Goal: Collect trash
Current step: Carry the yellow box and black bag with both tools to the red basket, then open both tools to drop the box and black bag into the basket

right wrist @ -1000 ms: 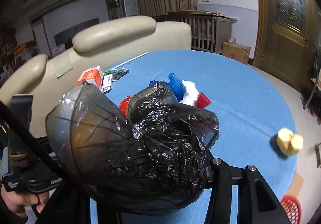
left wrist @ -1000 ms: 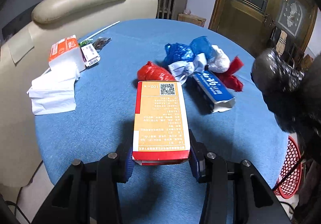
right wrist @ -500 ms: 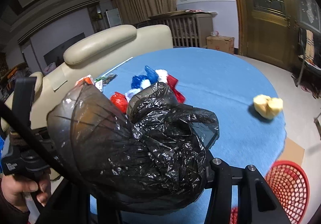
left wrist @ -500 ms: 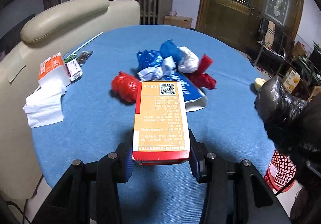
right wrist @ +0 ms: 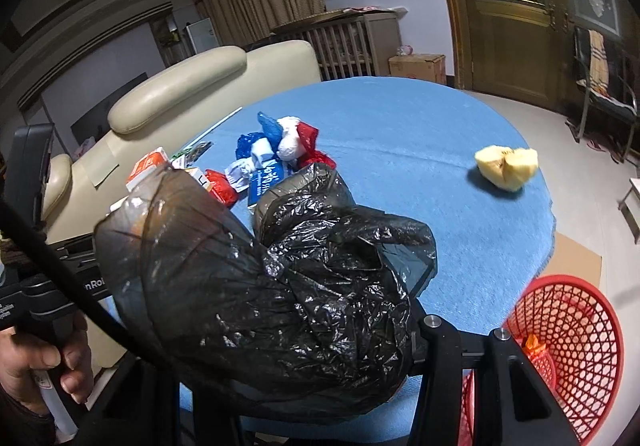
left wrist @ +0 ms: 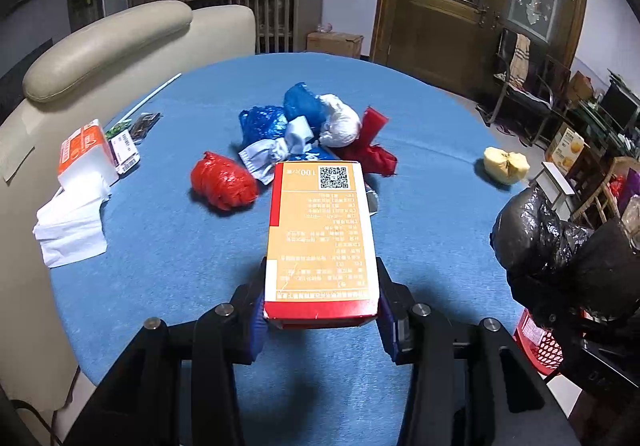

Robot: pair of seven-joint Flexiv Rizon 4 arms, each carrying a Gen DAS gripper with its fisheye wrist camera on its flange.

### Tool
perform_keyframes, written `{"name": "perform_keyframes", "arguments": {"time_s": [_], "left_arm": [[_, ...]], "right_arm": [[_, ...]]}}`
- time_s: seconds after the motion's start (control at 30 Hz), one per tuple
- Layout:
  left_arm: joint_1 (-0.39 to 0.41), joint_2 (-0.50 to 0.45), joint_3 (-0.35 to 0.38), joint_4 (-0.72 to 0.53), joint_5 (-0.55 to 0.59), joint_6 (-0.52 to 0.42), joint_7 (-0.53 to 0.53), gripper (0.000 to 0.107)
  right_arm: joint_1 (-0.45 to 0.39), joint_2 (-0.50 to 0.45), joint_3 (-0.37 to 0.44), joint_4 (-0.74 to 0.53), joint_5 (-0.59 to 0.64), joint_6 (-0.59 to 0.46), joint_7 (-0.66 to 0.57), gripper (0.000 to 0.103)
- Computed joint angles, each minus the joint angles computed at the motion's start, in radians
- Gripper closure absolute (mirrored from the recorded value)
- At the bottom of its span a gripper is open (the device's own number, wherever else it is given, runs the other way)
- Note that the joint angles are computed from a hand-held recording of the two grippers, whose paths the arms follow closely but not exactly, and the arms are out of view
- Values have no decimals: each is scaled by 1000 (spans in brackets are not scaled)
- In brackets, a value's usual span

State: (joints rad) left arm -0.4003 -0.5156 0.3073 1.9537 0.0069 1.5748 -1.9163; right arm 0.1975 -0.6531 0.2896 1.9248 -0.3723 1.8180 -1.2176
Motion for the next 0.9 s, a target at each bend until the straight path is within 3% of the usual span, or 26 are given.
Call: {"name": "perform_keyframes", "arguments": {"time_s": [0.23,0.67,0.9], "left_arm": [[30,-15,-77,-39,0,-9,59,60],[65,-66,-269,-136,-41,-17,247,60],[48,-93,-323,-190,-73,-29,328,60]], "right_arm": [[12,23,-63,48,61,30,33,50],[142,75,-336,164,254,40,66,50],[160,73,-413,190,308,-3,82,50]]}}
